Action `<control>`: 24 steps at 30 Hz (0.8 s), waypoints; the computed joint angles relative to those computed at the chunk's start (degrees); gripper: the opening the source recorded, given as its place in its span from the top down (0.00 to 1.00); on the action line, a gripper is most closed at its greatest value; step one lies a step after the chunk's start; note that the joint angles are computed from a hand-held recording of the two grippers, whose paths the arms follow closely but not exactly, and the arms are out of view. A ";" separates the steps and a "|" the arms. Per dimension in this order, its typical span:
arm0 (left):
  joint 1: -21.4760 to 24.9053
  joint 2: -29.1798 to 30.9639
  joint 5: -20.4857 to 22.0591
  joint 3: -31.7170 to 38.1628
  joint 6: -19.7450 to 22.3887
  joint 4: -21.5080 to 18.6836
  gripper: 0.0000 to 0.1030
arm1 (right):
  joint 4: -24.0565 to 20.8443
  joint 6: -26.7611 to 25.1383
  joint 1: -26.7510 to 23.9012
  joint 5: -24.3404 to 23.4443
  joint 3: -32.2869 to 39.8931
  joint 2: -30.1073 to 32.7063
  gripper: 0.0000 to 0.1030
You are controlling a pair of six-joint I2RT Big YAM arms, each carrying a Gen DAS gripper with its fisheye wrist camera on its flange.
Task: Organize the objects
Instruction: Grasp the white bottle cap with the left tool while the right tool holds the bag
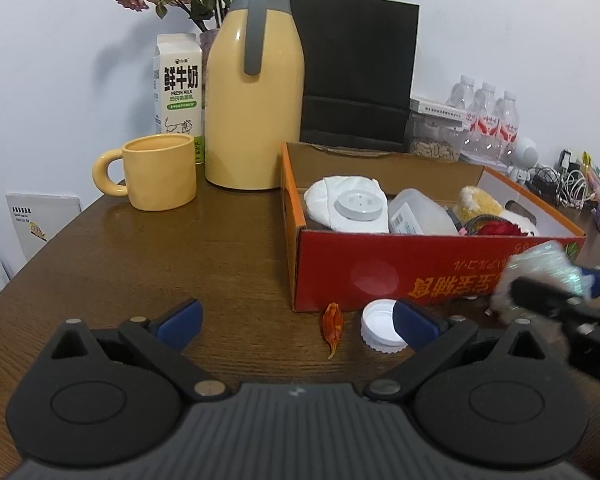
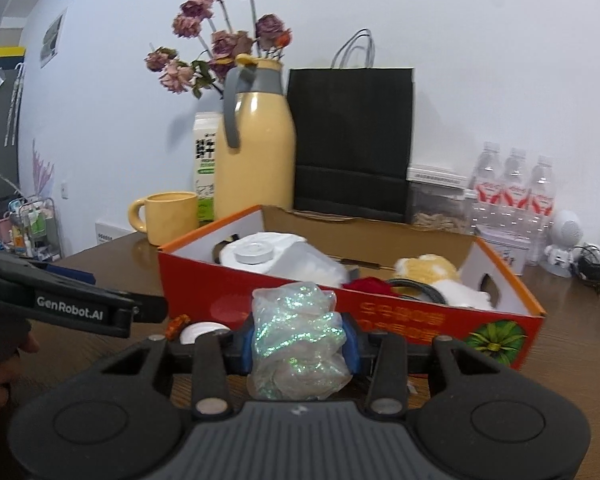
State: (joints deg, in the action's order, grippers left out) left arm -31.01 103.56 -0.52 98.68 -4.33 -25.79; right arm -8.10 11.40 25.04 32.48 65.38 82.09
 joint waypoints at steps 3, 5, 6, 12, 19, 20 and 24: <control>-0.34 -0.32 1.15 -0.84 1.59 1.32 0.00 | 0.00 0.81 -0.46 1.17 -1.79 -1.77 0.62; -0.80 -0.47 1.37 -1.25 2.99 1.88 0.00 | -0.14 1.44 -0.83 1.74 -2.77 -2.77 0.62; -1.09 -0.58 1.45 -1.51 3.92 2.17 0.00 | -0.23 1.88 -1.04 2.07 -3.17 -3.21 0.62; -2.55 -0.01 3.06 -1.01 6.81 2.34 0.14 | 0.50 2.46 -1.16 2.74 -3.99 -3.84 0.62; -3.80 3.03 2.89 3.93 6.55 -3.00 0.39 | 1.17 2.33 -1.20 2.60 -4.28 -4.18 0.62; -3.83 3.57 2.92 4.84 6.42 -3.94 0.39 | 1.25 2.25 -1.22 2.48 -4.31 -4.21 0.62; -3.94 5.76 2.33 8.29 4.76 -7.25 0.41 | 1.67 1.85 -1.01 2.24 -4.43 -4.28 0.62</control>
